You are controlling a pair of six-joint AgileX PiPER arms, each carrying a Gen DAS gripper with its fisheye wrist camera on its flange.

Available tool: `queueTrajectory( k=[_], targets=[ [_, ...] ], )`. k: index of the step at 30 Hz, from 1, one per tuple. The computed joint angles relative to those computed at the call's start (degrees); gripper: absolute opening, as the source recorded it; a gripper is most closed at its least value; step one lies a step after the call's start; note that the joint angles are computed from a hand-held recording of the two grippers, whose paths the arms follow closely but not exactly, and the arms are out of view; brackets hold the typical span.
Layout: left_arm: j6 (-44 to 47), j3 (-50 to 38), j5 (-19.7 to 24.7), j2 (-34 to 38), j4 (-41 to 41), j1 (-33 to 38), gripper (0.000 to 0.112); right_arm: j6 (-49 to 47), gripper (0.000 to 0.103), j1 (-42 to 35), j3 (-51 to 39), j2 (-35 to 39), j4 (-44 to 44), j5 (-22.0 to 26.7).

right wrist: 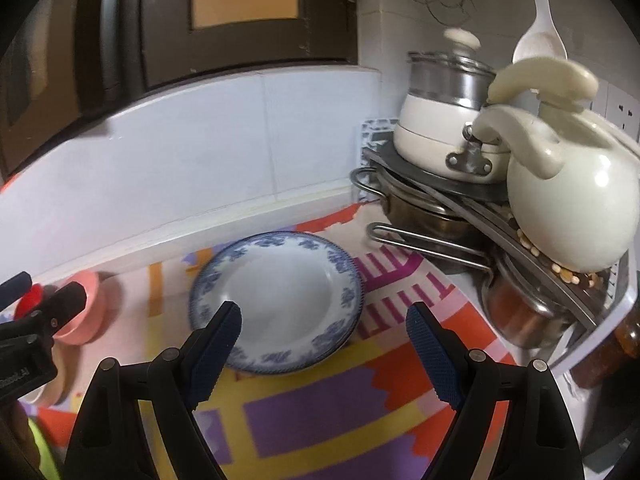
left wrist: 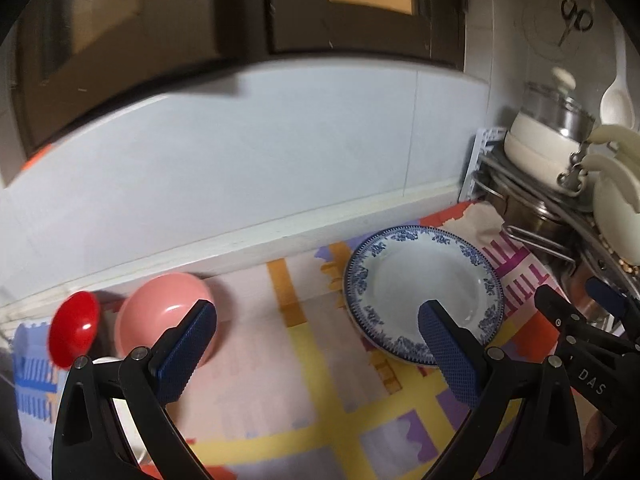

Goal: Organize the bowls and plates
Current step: 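Move both grippers toward the rim of the blue-and-white plate by the pot rack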

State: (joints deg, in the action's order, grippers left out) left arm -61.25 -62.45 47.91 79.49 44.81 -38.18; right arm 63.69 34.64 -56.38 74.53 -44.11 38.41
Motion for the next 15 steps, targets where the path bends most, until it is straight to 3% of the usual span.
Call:
queueTrajectory(
  k=[9, 15],
  targets=[
    [2.26, -6.22, -7.47, 14.96, -0.28, 5.60, 0.102, 0.39, 0.085, -10.36, -1.54, 11.46, 0.63, -10.03],
    [9.08, -11.45, -10.42, 22.44, -7.01, 9.18, 0.095, 1.31, 0.085, -13.21, -4.08, 18.43, 1.02, -12.13]
  ],
)
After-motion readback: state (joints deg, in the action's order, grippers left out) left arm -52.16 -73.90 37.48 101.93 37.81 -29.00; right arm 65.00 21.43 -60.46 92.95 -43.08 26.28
